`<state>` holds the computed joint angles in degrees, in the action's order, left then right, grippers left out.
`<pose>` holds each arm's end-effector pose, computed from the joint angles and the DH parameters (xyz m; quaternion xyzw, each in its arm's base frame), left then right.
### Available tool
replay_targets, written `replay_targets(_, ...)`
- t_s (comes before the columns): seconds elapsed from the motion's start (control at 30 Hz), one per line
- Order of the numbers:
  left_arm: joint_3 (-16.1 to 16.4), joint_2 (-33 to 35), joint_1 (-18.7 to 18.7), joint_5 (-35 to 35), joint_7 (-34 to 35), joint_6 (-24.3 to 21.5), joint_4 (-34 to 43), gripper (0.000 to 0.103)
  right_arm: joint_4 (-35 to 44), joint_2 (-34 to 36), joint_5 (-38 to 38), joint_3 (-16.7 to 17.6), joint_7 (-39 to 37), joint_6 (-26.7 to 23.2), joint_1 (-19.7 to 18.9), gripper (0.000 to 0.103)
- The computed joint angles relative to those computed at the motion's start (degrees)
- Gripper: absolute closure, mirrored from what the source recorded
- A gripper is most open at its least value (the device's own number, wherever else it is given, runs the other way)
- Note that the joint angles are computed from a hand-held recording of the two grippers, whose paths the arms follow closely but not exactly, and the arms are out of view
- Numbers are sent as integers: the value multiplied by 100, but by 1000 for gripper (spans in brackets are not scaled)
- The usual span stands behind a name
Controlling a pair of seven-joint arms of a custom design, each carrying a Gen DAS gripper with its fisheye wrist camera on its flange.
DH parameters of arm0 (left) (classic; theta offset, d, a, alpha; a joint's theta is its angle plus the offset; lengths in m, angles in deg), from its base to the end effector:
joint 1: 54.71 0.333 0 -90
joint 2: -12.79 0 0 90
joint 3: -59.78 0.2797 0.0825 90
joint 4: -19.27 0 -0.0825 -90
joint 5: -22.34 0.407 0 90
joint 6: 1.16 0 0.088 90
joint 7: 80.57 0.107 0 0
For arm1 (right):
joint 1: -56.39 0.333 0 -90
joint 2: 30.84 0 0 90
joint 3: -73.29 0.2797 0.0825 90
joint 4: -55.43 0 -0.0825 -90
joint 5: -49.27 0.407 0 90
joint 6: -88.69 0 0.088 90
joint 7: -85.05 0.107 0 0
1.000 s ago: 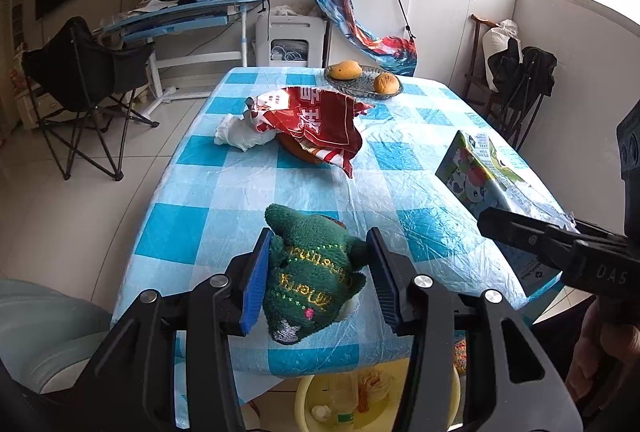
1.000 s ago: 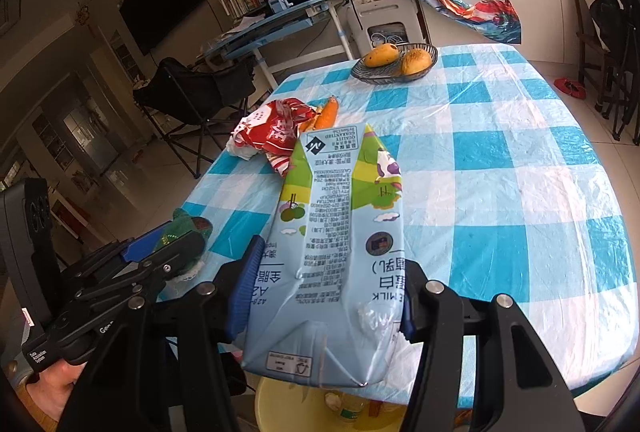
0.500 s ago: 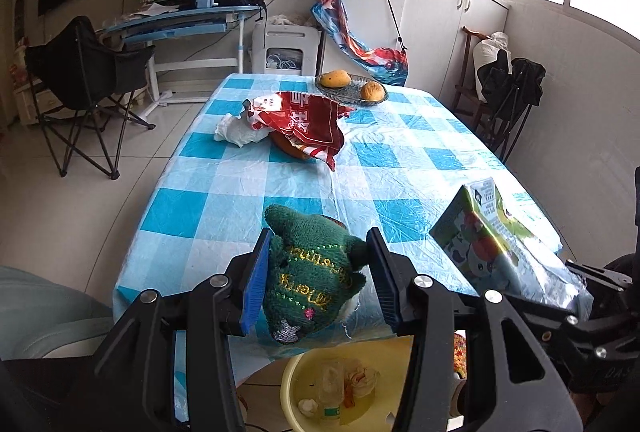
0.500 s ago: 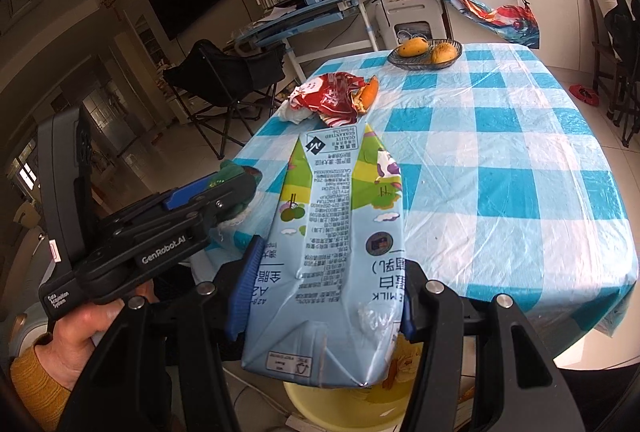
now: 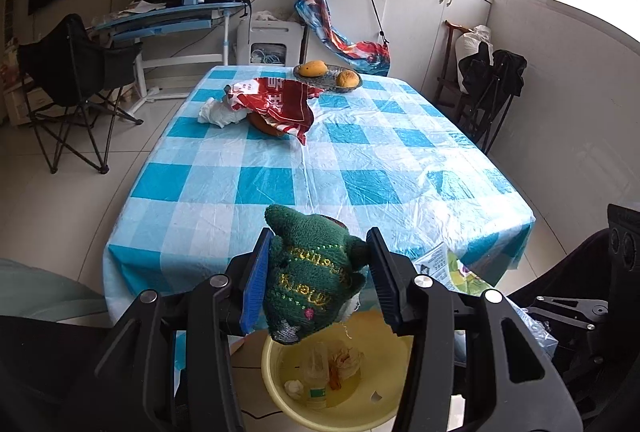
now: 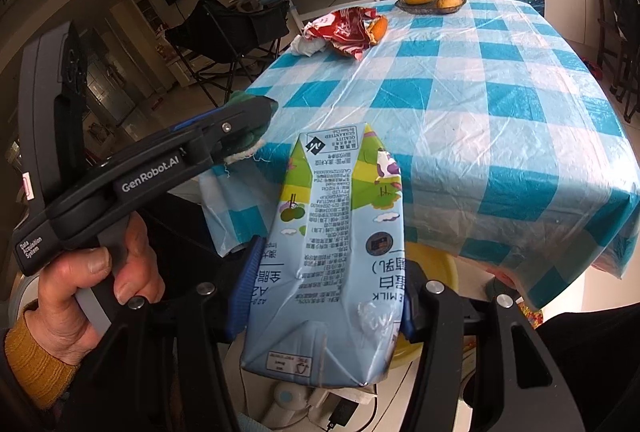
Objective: Collect trash
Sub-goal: 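Carry the sock with the left tool and the carton with the right tool over the basin, then open the left tool to drop the sock while the right tool drops the carton in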
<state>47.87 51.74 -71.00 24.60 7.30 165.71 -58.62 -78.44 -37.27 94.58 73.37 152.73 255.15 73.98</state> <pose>0.7043 -0.3312 0.3952 -0.5054 0.7480 -0.3901 0.1813 0.5360 0.1256 0.3963 -0.6519 0.6603 -0.0843 0.3633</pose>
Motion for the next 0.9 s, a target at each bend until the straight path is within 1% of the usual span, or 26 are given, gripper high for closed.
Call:
replay_targets(0.07,-32,-123,15,5,32,43,-198,58,-98,-54,-186,39,232,82,-37,47)
replay_targets(0.1,-57,-185,33,-4,52,70,-300,58,-135,-88,-164,26,247,140,-22,45)
replay_targets(0.13,-76,-248,44,-9,72,92,-402,58,-177,-124,-113,6,247,232,0,43)
replay_targets(0.17,-101,-309,64,-17,103,114,-509,58,-238,-167,-120,1,303,361,8,39)
replay_targets(0.23,-175,-383,108,-51,192,80,-636,58,-338,-228,-144,-41,433,590,36,37)
replay_targets(0.27,-214,-395,128,-70,251,31,-661,58,-359,-240,-35,-104,413,687,94,36)
replay_targets(0.33,-273,-359,139,-95,389,-131,-612,58,-363,-235,413,-284,207,915,269,32)
replay_targets(0.43,-411,-229,182,-211,666,-579,-417,56,-315,-214,1168,-511,-154,1183,491,29)
replay_targets(0.47,-373,-194,135,-213,681,-705,-361,53,-304,-205,1350,-539,-215,1253,514,29)
replay_targets(0.53,-201,-185,-22,-108,604,-718,-360,49,-298,-180,1468,-519,-141,1371,479,27)
replay_targets(0.6,-47,-242,-144,27,486,-548,-469,43,-309,-185,1535,-516,-106,1466,469,27)
replay_targets(0.67,106,-313,-250,156,282,-289,-601,30,-327,-192,1444,-495,-23,1572,463,26)
replay_targets(0.7,166,-333,-285,209,181,-177,-641,28,-338,-196,1364,-492,27,1610,470,26)
replay_targets(0.73,216,-349,-310,259,89,-90,-670,26,-352,-196,1229,-477,122,1633,458,25)
replay_targets(0.8,326,-336,-379,382,-86,-14,-650,25,-359,-167,935,-469,316,1649,438,25)
replay_targets(0.9,588,-322,-550,653,-436,85,-621,24,-365,-117,457,-447,631,1668,401,25)
